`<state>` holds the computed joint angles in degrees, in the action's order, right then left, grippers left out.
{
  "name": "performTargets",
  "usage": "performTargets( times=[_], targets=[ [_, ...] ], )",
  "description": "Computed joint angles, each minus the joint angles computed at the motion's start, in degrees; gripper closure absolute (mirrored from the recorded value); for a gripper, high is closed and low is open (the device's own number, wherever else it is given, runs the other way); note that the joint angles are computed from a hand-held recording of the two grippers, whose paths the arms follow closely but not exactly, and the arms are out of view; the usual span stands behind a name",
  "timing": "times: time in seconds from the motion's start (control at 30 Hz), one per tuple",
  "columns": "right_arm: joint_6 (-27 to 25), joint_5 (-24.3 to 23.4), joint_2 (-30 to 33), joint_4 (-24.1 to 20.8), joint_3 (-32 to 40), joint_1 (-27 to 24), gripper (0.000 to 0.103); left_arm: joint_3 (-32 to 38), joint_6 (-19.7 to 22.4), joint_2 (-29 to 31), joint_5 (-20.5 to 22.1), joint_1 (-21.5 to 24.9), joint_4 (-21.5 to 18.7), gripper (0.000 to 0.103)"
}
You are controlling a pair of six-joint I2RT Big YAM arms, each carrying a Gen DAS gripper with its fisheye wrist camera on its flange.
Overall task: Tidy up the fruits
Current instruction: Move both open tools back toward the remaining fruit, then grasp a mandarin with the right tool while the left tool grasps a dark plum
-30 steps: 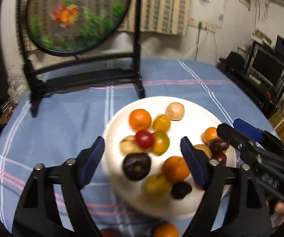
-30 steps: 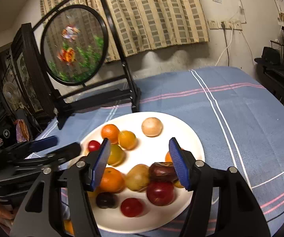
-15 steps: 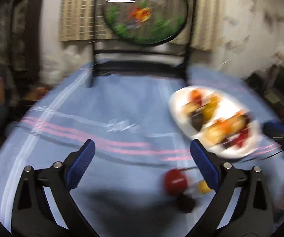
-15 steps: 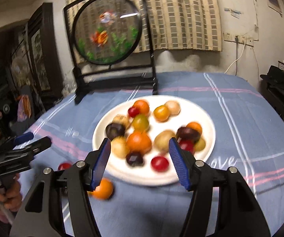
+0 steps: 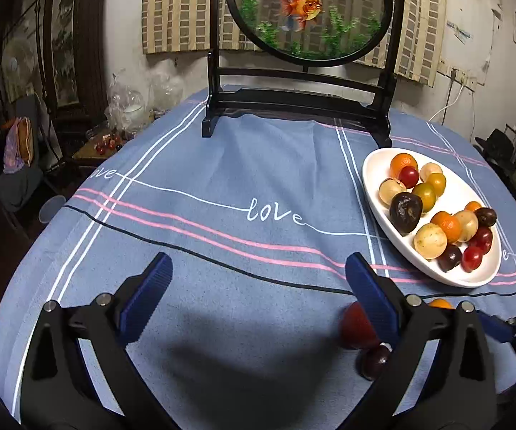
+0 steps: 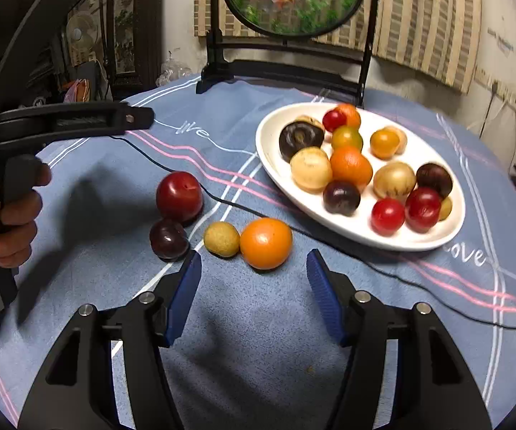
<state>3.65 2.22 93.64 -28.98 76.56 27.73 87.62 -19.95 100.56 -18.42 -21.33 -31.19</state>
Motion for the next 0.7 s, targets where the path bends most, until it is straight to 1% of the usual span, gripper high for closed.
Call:
performTargets(
  times=[0.03,0.07,0.1,0.2,0.33,0.43,0.5,0.63,0.7],
  targets=[
    [0.8,-1.0,0.3,-0.2,0.4,-0.3,0.045,-0.1,0.0,-0.1,-0.2,-0.1,0.2,0.004],
    [2.4,-3.0,0.3,-0.1,0.2,-0.9,0.049,-0.3,0.1,-0.4,-0.4,-0.2,0.5,0.004],
    [4.0,-4.8,0.4,0.1,0.3,-1.5,0.05,-0.5,0.3,-0.6,-0.5,-0.3,0.7,0.004],
    [7.9,-7.6,0.2,1.2,-0.4,-2.3,0.051,-0.9,1.1,-1.0,0.1,-0.7,1.4,0.004],
    [10.4,-7.6,0.5,1.4,-0.2,-2.8,0.053,-1.3,2.1,-1.3,-0.6,-1.2,2.2,0.004],
    [11.9,-8.0,1.2,1.6,0.5,-3.2,0.058,-1.4,2.2,-1.4,-0.7,-1.2,2.3,0.004],
    [12.4,-9.1,1.9,1.7,1.1,-3.4,0.06,-1.4,2.0,-1.4,-0.4,-1.1,2.1,0.004],
    [12.9,-9.6,3.3,0.8,2.9,-3.2,0.06,-1.4,1.7,-1.7,0.3,-0.9,1.8,0.004],
    [13.3,-11.0,4.0,0.1,3.7,-3.2,0.063,-1.6,1.9,-1.8,0.4,-0.9,1.9,0.004]
  ],
)
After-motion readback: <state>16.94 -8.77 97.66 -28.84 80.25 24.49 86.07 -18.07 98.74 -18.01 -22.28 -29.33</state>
